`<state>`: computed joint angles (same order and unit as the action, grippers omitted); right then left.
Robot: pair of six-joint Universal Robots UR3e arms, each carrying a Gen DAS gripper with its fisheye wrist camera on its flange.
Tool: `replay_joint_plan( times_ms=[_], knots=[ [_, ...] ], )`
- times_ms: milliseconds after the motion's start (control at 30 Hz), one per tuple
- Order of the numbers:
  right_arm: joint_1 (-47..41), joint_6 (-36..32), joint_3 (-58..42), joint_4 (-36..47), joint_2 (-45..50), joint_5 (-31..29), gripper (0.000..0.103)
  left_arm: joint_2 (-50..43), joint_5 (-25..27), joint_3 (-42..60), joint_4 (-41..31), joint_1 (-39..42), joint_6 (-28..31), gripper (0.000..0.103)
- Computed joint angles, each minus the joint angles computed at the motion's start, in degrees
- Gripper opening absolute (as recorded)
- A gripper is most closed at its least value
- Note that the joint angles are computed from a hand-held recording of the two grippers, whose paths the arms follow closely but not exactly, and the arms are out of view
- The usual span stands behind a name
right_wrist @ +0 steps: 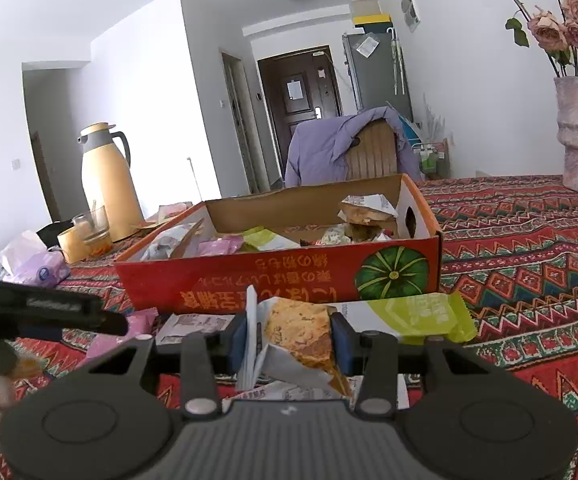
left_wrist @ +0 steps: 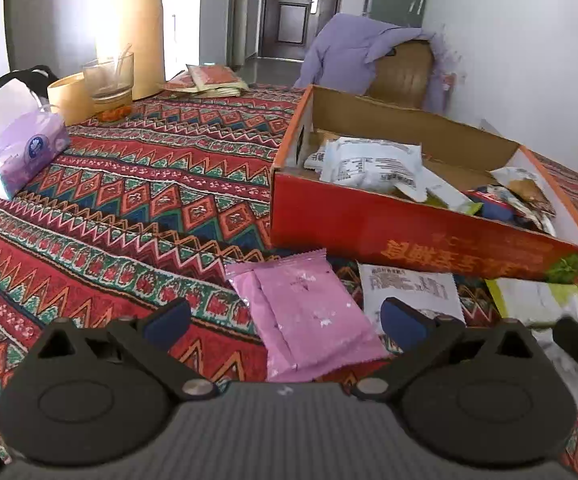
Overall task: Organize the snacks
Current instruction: 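Grasp a tan biscuit packet with the right tool while the left tool grasps the pink packet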
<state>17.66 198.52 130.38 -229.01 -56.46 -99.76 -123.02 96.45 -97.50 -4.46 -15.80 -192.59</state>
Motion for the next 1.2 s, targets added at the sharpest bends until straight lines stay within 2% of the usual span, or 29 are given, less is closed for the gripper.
replay_joint_plan(
  times_ms=[167,333,533,633,667,700,767,1200],
  knots=[
    [0.3,0.1,-0.3,0.1,0.2,-0.4,0.042,-3.7,1.7,6.7,-5.5,-0.8,-1.5,0.103],
    [0.5,0.2,-0.6,0.6,0.3,-0.8,0.042,-7.7,6.2,12.8,-9.7,-2.3,-3.4,0.103],
    [0.6,0.2,-0.7,0.9,0.3,-0.9,0.042,-8.8,6.1,13.3,-9.7,-2.4,-3.1,0.097],
    [0.5,0.1,-0.6,0.8,0.4,-0.8,0.042,-8.6,6.4,11.8,-7.7,-2.7,-1.6,0.091],
    [0.5,0.1,-0.6,0.8,0.4,-0.8,0.042,-8.4,6.2,11.1,-6.8,-2.5,-1.3,0.085],
    [0.5,0.1,-0.7,0.8,0.5,-0.8,0.042,-8.1,6.1,10.3,-5.7,-2.5,-0.8,0.074],
    [0.5,0.0,-0.8,0.9,0.5,-0.9,0.042,-7.5,5.5,8.7,-3.7,-2.4,0.6,0.063],
    [1.0,0.0,-1.1,0.2,1.2,-1.9,0.042,-3.2,2.0,-0.7,4.9,-0.8,3.4,0.062]
  ],
)
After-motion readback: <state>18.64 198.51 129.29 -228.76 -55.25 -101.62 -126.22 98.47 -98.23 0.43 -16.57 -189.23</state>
